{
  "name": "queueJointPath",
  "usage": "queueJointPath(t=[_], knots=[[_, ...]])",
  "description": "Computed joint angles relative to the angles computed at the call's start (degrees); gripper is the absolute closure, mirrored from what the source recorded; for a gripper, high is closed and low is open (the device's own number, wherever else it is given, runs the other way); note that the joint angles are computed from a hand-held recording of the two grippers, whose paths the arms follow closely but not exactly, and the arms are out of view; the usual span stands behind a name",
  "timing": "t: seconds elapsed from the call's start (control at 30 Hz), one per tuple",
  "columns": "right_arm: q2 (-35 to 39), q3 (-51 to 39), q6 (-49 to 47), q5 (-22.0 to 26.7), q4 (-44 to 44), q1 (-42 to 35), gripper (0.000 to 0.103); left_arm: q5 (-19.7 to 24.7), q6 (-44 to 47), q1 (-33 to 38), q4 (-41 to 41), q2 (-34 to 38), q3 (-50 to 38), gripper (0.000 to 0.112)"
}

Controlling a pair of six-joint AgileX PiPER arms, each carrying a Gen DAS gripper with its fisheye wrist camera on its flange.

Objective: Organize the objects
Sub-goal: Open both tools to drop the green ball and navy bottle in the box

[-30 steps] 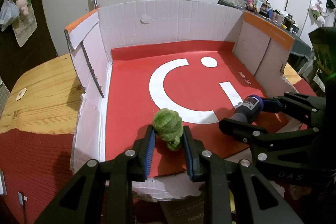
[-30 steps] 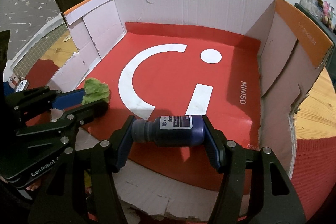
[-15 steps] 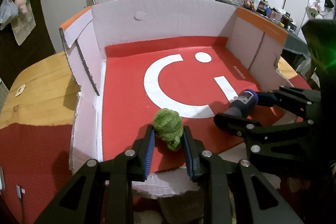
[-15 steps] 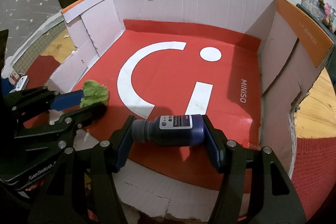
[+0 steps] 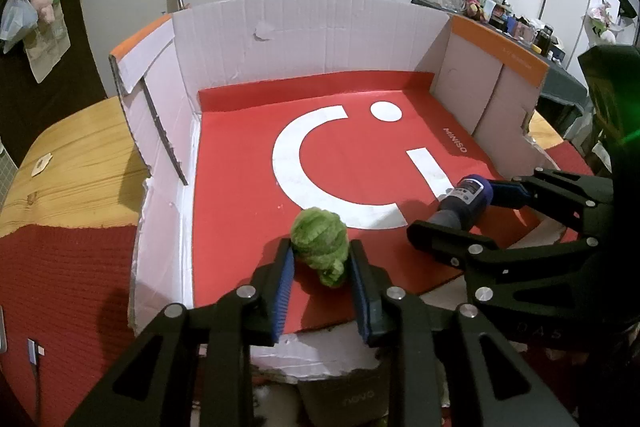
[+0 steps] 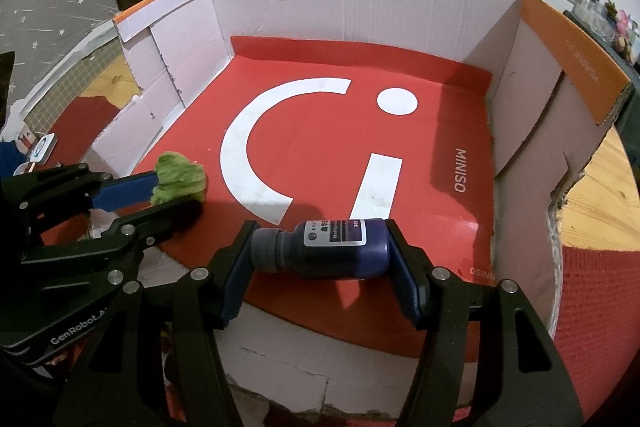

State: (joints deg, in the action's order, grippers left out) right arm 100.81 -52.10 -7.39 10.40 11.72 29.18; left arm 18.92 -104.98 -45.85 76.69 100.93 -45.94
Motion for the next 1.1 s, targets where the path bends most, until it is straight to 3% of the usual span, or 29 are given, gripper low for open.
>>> queueJointPath(t=[0.43,1.1], knots=[[0.29,-1.13,0.76,0.31,-0.17,0.43,0.043,-0.15,-3.08,0.10,2.24,-0.84,0.51,0.079],[-3.88,2.72,3.39,-2.21,-1.16,1.74,0.034,5.67,-7.43,-3.40,4.41,-5.93,4.09,0.053]])
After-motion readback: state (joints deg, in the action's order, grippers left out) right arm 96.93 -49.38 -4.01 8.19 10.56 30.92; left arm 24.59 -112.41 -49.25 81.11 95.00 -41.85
